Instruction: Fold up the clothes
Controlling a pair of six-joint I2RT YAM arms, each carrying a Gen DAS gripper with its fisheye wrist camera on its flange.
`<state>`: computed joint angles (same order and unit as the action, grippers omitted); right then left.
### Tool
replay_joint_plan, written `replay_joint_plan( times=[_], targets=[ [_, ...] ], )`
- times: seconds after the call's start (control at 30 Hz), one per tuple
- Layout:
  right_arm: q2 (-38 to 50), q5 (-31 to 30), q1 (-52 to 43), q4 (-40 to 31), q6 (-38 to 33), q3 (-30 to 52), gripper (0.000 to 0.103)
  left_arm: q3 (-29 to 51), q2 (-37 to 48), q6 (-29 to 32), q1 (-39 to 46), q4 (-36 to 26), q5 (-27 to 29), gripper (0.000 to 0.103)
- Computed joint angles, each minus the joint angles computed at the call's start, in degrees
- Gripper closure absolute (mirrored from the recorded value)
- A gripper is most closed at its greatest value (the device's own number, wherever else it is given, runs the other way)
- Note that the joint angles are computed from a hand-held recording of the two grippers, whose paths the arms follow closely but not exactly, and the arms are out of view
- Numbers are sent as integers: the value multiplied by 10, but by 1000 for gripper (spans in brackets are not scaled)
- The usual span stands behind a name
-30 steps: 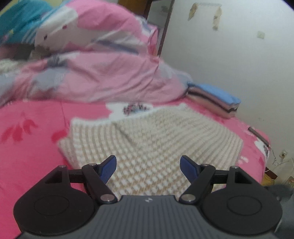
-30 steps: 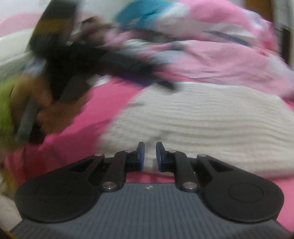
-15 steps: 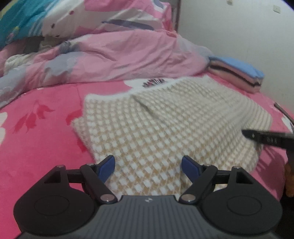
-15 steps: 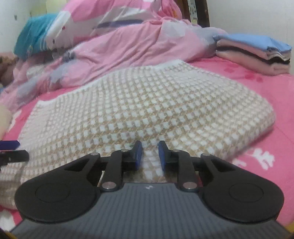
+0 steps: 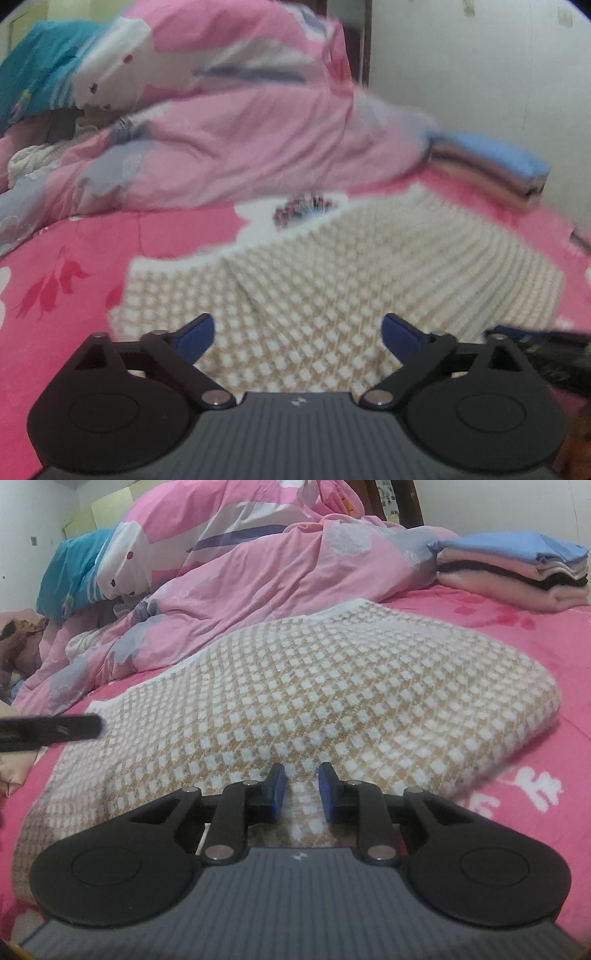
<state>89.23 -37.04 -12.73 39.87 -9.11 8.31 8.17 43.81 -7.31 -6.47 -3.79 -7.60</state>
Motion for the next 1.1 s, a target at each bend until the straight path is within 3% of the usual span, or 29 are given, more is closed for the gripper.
replay_joint_plan(
  times=[0.07,0.13,0.57,0.8,1.1],
  targets=[
    [2,10,12,14,7,-6,84,-7,113,-11,-8,93,-11,0],
    [3,15,16,21,8,-8,84,-6,174,-22,-17,139,-23,0],
    [7,9,8,21,1,-6,83,9,155,-54,-39,92,-50,0],
    [9,11,10,24,3,-6,83,29,154,-71,-36,55,-45,0],
    [11,10,9,22,2,-4,83,29,152,-66,-23,54,-28,0]
  ],
)
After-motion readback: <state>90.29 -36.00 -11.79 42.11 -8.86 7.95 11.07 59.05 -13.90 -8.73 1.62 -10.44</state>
